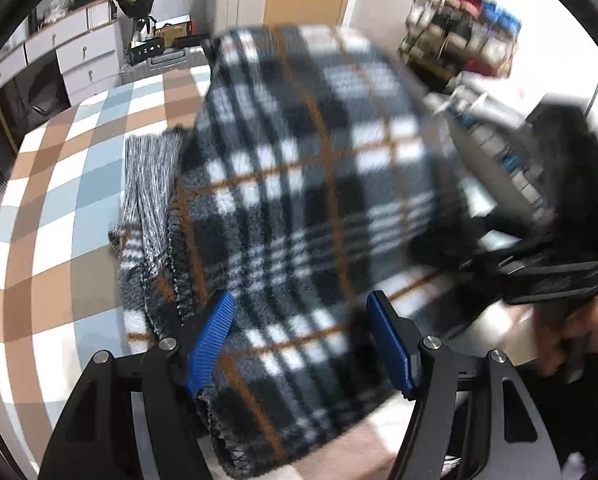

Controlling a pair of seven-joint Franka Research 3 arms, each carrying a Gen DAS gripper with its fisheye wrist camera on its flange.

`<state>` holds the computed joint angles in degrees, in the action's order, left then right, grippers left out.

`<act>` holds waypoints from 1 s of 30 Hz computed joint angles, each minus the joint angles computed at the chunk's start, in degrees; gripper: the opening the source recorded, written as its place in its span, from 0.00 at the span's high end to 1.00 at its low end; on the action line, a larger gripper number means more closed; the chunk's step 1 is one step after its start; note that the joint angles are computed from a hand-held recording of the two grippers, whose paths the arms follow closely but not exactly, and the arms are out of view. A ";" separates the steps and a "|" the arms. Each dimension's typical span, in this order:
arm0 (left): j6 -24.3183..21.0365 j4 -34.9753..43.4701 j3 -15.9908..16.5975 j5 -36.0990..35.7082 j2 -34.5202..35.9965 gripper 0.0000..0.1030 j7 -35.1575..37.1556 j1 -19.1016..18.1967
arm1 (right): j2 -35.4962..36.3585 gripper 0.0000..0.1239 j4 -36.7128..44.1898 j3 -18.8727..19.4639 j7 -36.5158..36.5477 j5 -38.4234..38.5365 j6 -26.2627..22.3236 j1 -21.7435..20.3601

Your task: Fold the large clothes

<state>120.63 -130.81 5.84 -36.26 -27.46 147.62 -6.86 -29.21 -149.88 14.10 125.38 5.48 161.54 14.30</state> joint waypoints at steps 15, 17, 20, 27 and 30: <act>-7.83 15.23 -5.60 -0.66 15.13 0.33 -15.12 3.72 | -0.52 0.31 -1.40 -1.47 -1.65 2.07 1.51 2.00; -8.77 15.65 -5.01 -2.01 14.71 0.33 -14.48 4.54 | -0.87 0.31 -2.01 -3.56 -3.43 4.44 2.23 3.89; -8.53 15.70 -4.10 -2.66 13.70 0.33 -13.01 5.97 | -2.20 0.31 -3.37 -5.45 -6.19 7.63 4.26 5.39; -0.49 13.04 -1.87 -5.23 13.23 0.01 -8.06 8.16 | -4.23 0.24 -5.73 -5.59 -8.59 9.97 10.21 4.64; -1.11 14.56 -2.39 -3.98 15.83 0.01 -11.55 9.19 | -3.09 0.23 -5.34 -8.29 -11.20 12.70 11.18 7.00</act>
